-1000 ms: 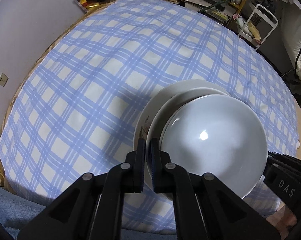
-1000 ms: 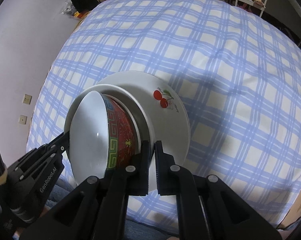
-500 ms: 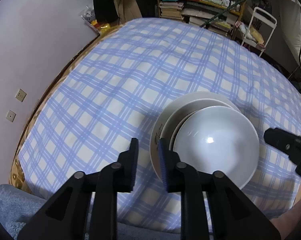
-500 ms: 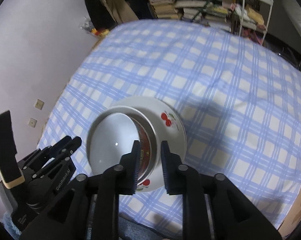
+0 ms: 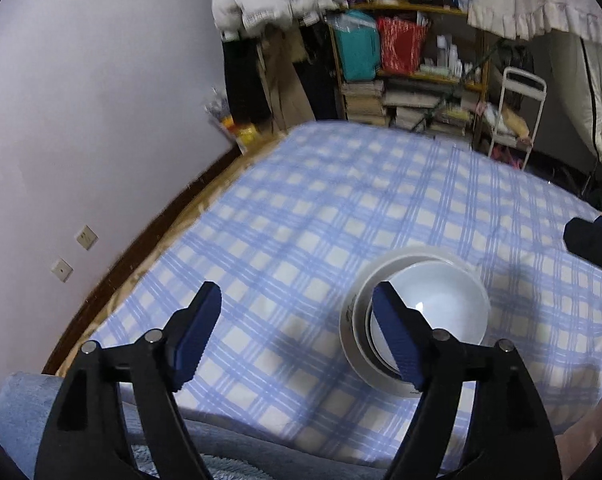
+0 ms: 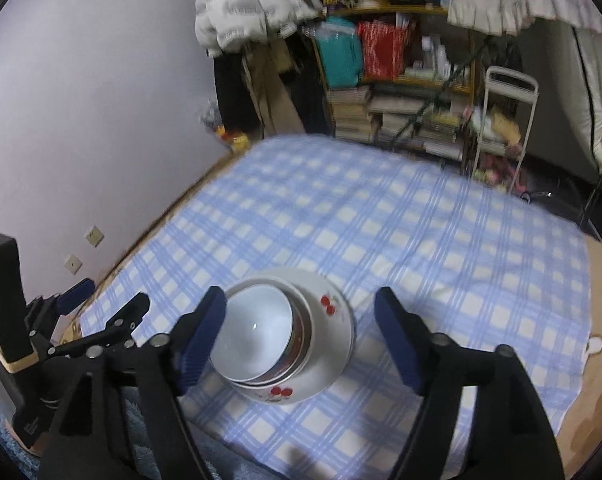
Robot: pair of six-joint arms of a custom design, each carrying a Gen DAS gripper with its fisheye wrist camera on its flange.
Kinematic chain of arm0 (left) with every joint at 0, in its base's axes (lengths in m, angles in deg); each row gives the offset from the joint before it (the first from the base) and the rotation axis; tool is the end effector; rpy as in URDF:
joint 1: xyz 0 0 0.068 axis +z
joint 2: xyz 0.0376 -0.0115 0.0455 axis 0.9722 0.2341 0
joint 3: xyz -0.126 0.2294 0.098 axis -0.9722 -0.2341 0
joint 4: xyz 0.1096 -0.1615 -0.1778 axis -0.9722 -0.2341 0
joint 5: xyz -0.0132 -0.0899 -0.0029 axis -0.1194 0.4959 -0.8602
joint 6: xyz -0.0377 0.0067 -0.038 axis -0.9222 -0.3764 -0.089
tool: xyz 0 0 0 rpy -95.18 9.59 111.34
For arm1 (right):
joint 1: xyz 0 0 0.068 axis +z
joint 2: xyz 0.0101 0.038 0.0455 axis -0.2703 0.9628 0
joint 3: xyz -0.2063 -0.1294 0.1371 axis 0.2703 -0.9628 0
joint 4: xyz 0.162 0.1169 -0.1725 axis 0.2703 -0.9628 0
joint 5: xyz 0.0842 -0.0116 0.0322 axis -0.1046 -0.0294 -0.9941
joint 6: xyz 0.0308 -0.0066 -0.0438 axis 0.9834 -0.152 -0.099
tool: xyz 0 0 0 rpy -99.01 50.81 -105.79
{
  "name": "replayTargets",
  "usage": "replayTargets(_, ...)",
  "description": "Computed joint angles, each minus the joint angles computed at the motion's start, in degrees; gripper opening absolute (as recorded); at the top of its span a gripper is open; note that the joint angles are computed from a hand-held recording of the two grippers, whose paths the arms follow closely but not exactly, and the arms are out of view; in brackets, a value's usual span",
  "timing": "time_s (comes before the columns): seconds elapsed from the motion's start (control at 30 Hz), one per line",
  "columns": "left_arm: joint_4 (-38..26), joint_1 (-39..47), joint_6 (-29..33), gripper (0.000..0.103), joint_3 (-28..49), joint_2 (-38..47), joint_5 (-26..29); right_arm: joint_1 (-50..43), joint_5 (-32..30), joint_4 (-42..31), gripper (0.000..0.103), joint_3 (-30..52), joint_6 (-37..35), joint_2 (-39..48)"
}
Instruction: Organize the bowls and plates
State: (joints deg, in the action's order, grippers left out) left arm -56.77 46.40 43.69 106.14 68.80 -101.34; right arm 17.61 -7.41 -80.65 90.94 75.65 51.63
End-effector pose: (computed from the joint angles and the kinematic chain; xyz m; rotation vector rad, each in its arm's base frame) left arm 0.3023 -0.1601 0.2716 0.3263 2.3493 0.1557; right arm 0.2647 0.1612 0.2873 0.2623 2.3556 0.2605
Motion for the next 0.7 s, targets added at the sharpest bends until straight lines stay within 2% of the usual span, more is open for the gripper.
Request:
replayTargets(0.07, 0.65, -0.56, 0.74, 0.081, -1.56, -2.58, -0.49, 1.22, 3.02, 0.50, 0.095, -1.07, 0.27, -2.16)
replayTargets(0.17, 3.29, -1.81, 2.16, 0.089, -5.08, -6.93, -1.74, 3.62, 9.06, 0.19, 0.103, -2.21, -0.63, -4.54)
replayTargets(0.3, 7.94, -3.94, 2.80, 0.095, -9.98, -12.08, -4.91, 6.62, 16.01, 2.17, 0.103, -5.64, -2.31, -8.08)
replayTargets(0.47, 11.80, -6.01, 1.59, 0.097, -14.09, -16.70, -8.57, 8.48, 19.16, 7.90, 0.103, -11.08, -3.33, -11.82)
replayTargets(0.7, 13.07, -8.01, 1.17, 0.097, -17.26, -20.15, -10.48, 11.00, 23.19, 9.07, 0.103, -12.82, -2.86, -12.83)
